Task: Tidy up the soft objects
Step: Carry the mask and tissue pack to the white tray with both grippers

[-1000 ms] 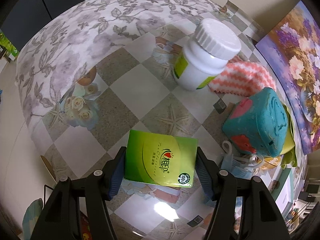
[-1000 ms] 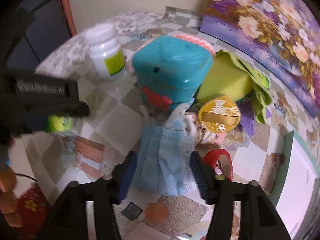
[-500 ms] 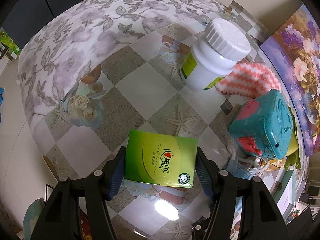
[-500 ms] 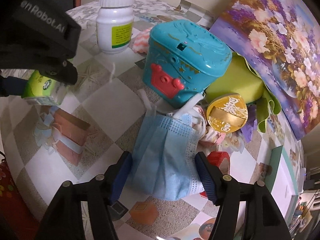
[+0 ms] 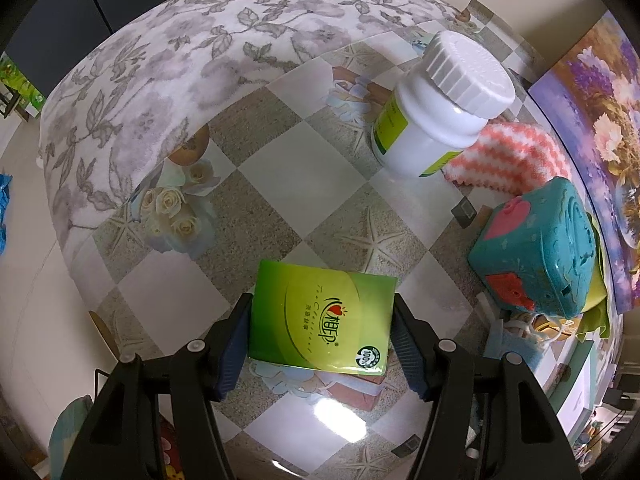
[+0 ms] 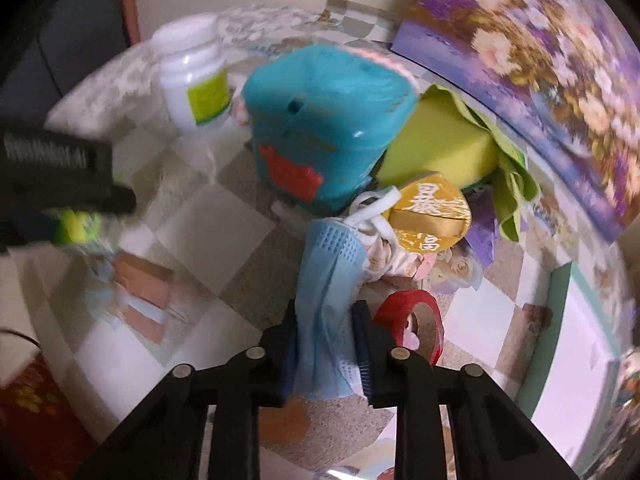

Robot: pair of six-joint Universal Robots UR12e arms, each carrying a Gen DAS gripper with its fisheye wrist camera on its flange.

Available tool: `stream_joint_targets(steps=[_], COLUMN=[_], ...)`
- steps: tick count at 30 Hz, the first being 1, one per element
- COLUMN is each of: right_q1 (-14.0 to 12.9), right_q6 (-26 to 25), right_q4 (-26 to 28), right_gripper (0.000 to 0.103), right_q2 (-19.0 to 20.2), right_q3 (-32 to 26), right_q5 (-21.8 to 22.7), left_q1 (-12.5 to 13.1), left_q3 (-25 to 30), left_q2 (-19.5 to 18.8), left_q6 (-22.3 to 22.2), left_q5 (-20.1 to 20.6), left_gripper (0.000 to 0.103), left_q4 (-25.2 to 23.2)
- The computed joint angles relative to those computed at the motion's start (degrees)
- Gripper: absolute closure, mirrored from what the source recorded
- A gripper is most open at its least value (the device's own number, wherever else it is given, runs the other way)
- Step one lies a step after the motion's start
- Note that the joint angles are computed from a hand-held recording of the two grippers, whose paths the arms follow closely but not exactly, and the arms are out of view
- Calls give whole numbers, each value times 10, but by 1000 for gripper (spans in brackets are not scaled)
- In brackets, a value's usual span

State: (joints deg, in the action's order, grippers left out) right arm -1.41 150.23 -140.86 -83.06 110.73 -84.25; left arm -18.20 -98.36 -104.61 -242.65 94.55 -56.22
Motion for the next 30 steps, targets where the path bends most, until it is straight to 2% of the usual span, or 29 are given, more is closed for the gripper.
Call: stream_joint_targets(steps=[9, 19, 23, 30], right_q1=[-43, -90, -103, -128], right_q6=[59, 117, 151, 211], right_q4=[47, 68, 50, 19], right_gripper=[78, 78, 78, 78], right_q2=[-15, -40, -44, -46], right_q3=[-18, -19, -19, -21], right_q5=[127, 228, 211, 130], left_q1=[-7, -23, -32, -45], left_q3=[10, 30, 41, 51], left_q2=[-2, -1, -4, -9], left_q6=[2, 13, 27, 52], left_q5=[14, 48, 64, 61], left_gripper=[36, 36, 36, 36], left_q4=[-7, -18, -17, 13])
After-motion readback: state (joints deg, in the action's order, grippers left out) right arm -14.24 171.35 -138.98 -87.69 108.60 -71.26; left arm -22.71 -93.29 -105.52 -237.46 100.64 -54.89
